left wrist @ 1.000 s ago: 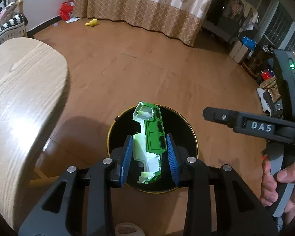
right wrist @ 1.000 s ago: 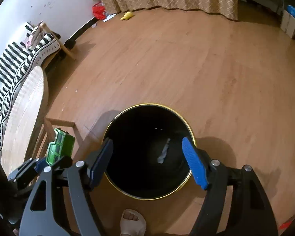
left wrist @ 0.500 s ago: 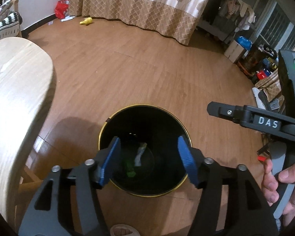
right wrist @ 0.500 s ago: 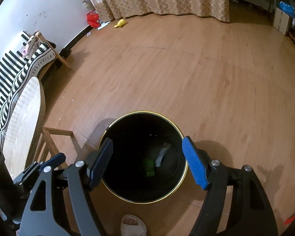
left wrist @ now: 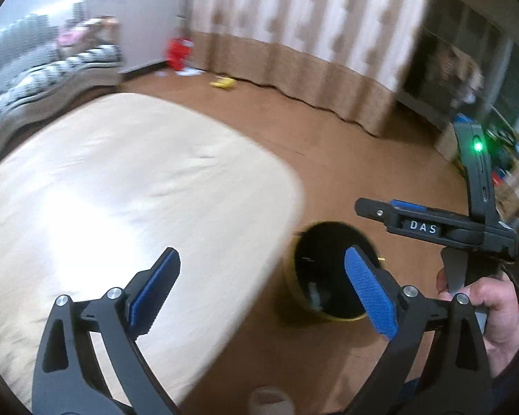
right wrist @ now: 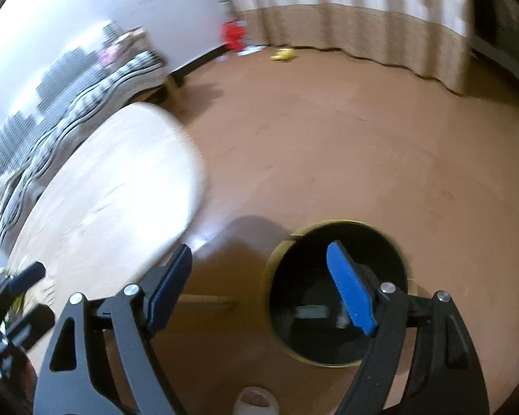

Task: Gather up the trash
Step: 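Move both open grippers back over the trash pile on the table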

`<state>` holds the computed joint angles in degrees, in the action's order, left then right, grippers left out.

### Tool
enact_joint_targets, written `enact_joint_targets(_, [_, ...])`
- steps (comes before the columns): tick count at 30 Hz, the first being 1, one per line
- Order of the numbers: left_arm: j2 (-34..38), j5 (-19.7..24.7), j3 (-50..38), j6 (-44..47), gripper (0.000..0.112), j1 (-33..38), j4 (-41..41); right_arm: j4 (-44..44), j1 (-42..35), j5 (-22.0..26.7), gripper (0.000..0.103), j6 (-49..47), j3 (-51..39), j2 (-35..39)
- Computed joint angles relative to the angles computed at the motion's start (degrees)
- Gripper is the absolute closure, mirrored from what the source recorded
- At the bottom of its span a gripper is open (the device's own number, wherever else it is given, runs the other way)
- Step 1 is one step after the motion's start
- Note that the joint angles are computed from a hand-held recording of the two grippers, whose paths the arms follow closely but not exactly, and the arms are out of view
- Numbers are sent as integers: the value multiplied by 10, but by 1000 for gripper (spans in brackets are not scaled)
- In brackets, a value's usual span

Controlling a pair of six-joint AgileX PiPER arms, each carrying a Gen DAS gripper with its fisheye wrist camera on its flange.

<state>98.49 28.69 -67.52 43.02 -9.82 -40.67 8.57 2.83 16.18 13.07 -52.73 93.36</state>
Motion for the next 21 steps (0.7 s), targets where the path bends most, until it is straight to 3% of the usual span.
enact_joint_targets(5, [-80,31,63,72,19,194,-28,-177,176,36,25,210,-118,59])
enact_joint_targets(12, [-89,108,41,191,19,467,-67,-160,337,137,25,177,-376,205])
enact_joint_targets(15, [-59,150,-7,205,19,557,-73,-102,374,226,25,108,-535,288])
enact_joint_targets(17, [-42,169,-28,220,19,611,-80,-73,393,260,25,66,-649,355])
enact_joint_targets(21, [11,210,-93,247,19,698,-96,-78,439,347,25,57,-878,484])
